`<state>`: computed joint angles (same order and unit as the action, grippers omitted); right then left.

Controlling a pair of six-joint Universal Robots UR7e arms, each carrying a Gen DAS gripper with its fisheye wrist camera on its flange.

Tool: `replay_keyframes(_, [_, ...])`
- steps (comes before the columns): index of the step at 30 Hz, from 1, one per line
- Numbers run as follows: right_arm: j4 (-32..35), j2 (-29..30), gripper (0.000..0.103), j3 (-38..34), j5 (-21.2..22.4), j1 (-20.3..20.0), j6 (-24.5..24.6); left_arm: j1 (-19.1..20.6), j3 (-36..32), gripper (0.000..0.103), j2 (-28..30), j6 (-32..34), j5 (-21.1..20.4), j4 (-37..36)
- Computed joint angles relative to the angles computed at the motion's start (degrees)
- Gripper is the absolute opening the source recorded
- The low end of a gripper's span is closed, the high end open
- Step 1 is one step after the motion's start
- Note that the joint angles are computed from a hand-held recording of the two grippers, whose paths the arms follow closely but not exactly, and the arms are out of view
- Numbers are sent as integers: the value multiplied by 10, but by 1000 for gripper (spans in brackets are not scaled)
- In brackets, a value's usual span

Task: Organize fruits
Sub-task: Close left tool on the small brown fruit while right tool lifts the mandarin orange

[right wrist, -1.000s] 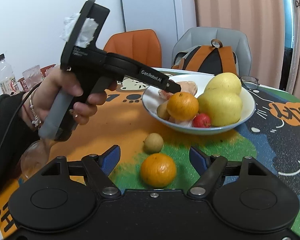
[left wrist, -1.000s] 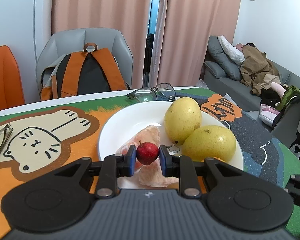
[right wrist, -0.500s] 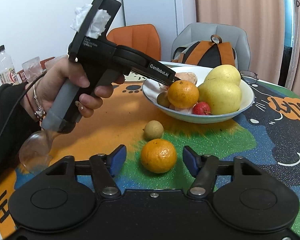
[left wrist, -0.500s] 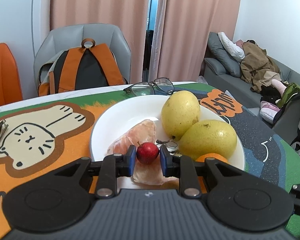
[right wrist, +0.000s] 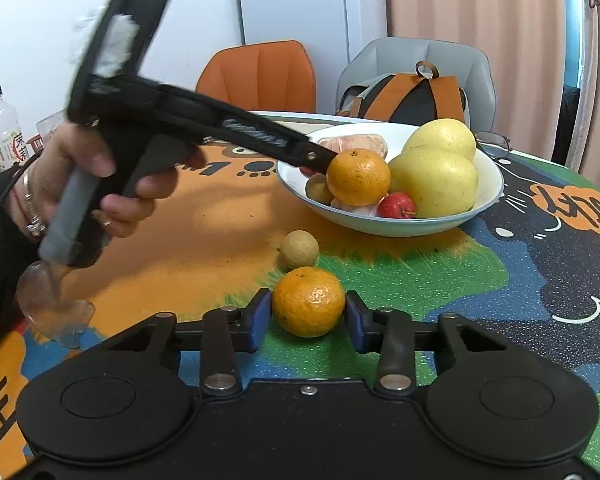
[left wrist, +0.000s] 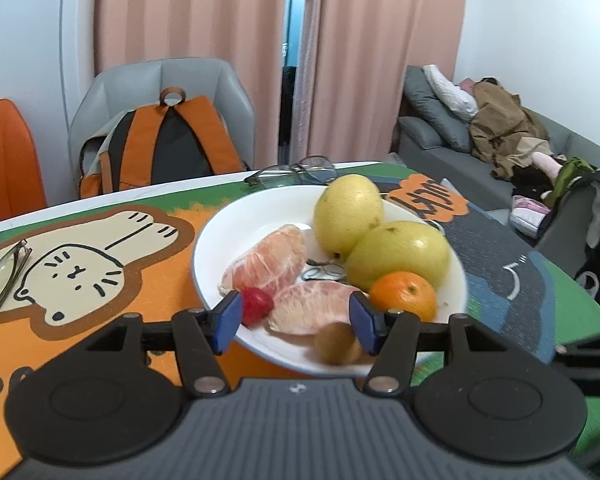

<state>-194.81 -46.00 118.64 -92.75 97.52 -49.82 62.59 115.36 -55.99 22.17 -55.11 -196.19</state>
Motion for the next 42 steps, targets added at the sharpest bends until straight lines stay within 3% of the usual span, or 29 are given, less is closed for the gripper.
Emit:
replay_keyframes(7, [-19, 1, 37, 1, -1, -3, 16, -7, 44, 65, -31, 21, -20, -15])
replay_keyframes(22, [-37, 0, 37, -4, -2, -9, 54, -14, 106, 65, -71, 29, -58, 9])
replay_keyframes(37, [-44, -5, 37, -1, 0, -12, 78, -13, 108, 65, -38, 46, -64, -7])
replay_keyframes(42, [-42, -7, 37, -3, -1, -11, 80, -15, 97, 62, -22, 53, -48, 6])
